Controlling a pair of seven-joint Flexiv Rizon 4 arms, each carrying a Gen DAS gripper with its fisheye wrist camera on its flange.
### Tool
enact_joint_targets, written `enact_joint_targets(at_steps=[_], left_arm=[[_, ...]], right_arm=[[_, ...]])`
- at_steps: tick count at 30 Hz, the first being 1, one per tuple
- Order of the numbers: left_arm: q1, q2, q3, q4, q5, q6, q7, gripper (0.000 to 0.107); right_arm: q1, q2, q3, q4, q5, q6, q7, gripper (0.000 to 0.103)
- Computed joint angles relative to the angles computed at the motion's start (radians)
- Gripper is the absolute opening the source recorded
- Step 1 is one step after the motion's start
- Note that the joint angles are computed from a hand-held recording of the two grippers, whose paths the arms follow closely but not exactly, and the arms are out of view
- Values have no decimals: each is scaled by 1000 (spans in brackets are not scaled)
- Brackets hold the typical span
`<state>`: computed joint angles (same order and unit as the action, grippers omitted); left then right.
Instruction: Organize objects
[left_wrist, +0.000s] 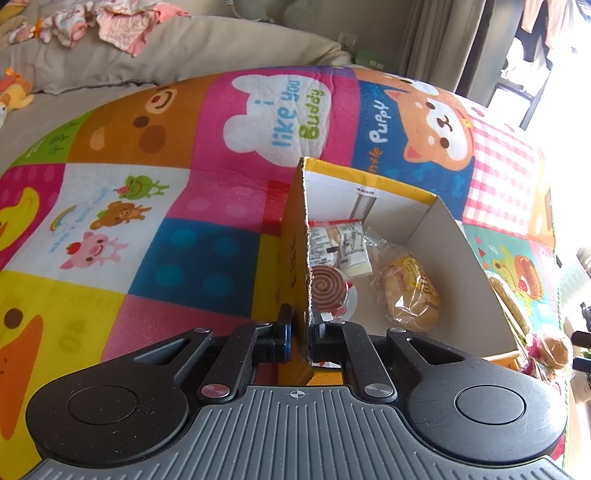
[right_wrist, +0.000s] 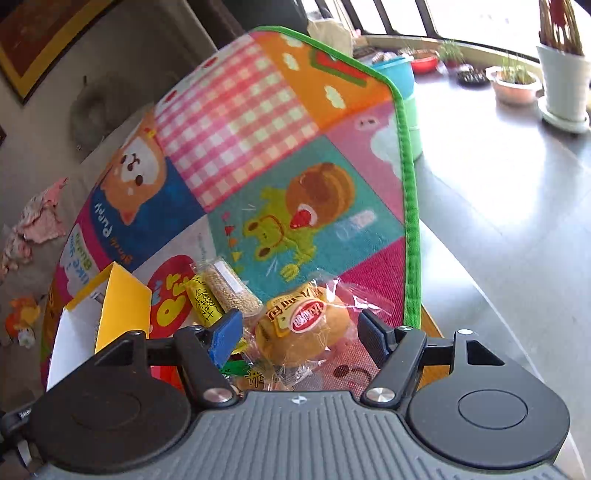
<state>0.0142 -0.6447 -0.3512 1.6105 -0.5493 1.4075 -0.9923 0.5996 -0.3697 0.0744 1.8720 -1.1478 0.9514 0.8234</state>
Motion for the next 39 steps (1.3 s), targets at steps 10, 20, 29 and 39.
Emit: enact_joint_targets(at_steps=[10, 20, 29, 39], left_arm=[[0, 0, 2, 1, 0, -4, -2, 10], [-2, 0, 4, 0, 0, -5, -5, 10], [-7, 0, 12, -2, 6, -6, -16, 10], [-7, -1, 13, -3, 10, -6, -20, 10]], right_arm=[[21, -84, -40, -76, 37, -51, -134, 68], [6, -21, -7, -11, 15, -122, -197, 69], [7, -117, -34, -128, 73, -74, -228, 73], [42, -150, -53, -183, 179, -97, -460, 56]])
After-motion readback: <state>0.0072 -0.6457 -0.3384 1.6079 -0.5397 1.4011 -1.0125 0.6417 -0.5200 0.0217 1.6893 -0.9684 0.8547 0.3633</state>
